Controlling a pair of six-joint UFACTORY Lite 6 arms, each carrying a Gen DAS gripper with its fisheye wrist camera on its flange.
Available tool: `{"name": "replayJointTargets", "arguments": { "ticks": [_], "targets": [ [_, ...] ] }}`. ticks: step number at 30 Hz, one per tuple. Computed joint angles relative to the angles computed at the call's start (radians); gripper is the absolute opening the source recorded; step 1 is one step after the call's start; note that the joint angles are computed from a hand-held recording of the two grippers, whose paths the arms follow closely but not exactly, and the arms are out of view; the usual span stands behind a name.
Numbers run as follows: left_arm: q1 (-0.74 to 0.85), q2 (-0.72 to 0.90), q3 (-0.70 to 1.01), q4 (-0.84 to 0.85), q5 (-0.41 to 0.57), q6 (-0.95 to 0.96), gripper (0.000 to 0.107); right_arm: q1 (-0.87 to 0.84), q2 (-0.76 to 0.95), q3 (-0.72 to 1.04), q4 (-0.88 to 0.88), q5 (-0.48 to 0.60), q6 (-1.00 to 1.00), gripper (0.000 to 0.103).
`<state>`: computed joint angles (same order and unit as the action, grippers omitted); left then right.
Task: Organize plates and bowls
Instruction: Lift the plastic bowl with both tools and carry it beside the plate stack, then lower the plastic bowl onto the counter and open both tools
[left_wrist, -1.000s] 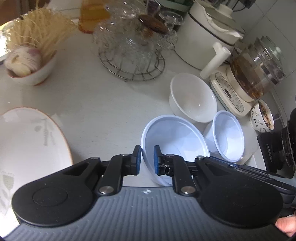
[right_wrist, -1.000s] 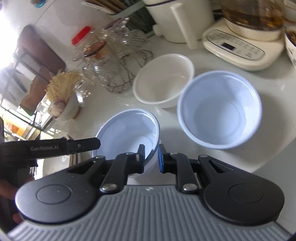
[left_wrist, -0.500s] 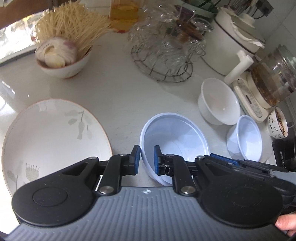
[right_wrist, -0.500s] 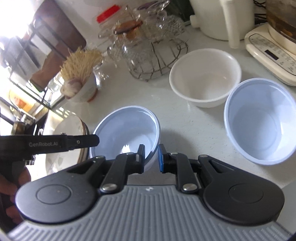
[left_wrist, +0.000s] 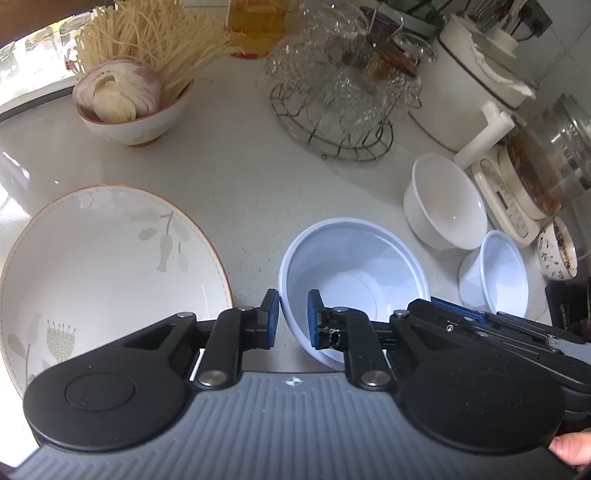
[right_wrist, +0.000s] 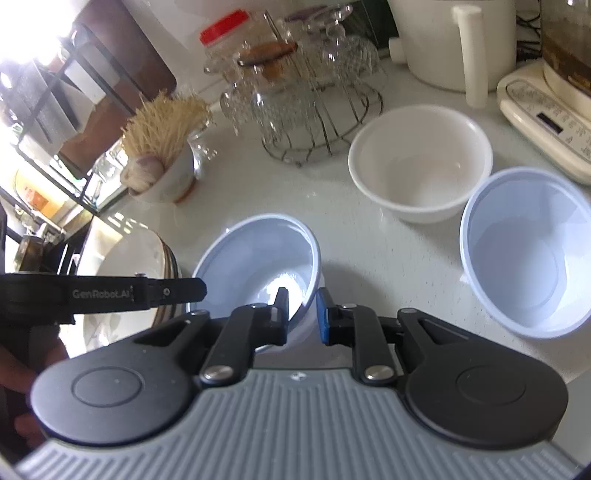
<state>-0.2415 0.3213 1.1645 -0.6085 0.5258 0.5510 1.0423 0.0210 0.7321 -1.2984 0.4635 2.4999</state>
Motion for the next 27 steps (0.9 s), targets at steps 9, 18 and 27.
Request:
{"name": "replayJointTargets", "arguments": {
  "ticks": [9, 18, 27],
  "targets": [
    [0.011, -0.104, -0.065, 0.010, -0.015, 0.005, 0.034, 0.063, -0.037, 0.004, 0.052, 0.132, 0.007, 0.042],
    [-0.014, -0.167, -0.059, 0.028, -0.015, 0.025, 0.037, 0.115, -0.071, -0.007, 0.003, 0.247, 0.107, 0.042],
    [-0.060, -0.324, -0.076, 0.011, -0.018, 0.032, 0.037, 0.239, -0.168, 0.016, 0.080, 0.481, 0.017, 0.042]
  ]
}}
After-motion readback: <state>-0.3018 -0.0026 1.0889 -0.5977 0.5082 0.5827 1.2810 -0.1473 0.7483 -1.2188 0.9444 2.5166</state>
